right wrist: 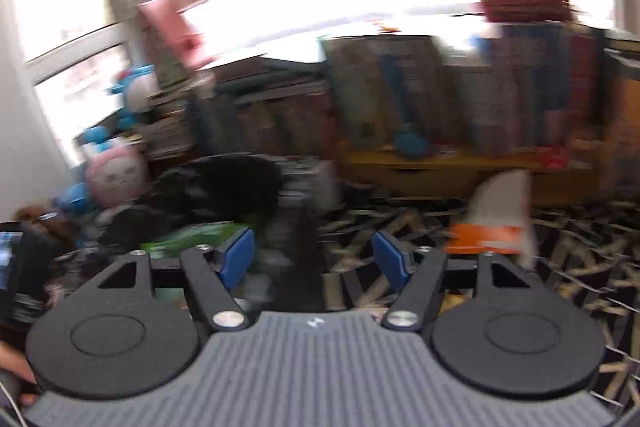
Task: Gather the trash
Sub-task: 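Drop the white paper strip into the bin by opening the right tool, then grasp the clear plastic wrap on the floor with the right tool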
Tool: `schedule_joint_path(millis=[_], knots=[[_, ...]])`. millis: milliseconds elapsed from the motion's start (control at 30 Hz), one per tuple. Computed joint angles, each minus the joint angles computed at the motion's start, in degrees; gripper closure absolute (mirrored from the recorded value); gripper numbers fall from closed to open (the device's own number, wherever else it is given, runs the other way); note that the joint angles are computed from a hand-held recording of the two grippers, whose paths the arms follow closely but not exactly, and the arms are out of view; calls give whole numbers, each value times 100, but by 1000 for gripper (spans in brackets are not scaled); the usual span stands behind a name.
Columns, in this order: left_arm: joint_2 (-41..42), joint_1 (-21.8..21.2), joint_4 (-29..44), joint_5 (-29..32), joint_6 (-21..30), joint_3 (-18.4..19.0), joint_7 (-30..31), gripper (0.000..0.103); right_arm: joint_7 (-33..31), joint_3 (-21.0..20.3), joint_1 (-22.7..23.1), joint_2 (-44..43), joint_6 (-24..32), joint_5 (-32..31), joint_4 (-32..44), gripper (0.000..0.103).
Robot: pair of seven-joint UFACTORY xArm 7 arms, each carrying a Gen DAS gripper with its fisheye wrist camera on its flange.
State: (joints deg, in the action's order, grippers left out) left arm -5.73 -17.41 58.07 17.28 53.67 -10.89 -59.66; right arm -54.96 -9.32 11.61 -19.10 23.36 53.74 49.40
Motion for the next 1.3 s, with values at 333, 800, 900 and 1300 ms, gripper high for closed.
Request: schedule_joint_path(millis=[333, 800, 900, 1300], knots=[[16, 3, 28, 28, 62, -6, -44, 65, 1870, 267, -1264, 1322, -1271, -2179, -98, 16], [101, -50, 166, 117, 258, -11, -90, 65, 5028, 450, -1718, 3052, -950, -5311, 925, 16], [110, -62, 183, 133, 285, -6, -90, 65, 4727, 693, -1901, 3173, -566, -5083, 1153, 28], [82, -65, 150, 104, 241, 11, -72, 65, 3299, 1000, -2035, 2457, -709, -3875, 674, 40]])
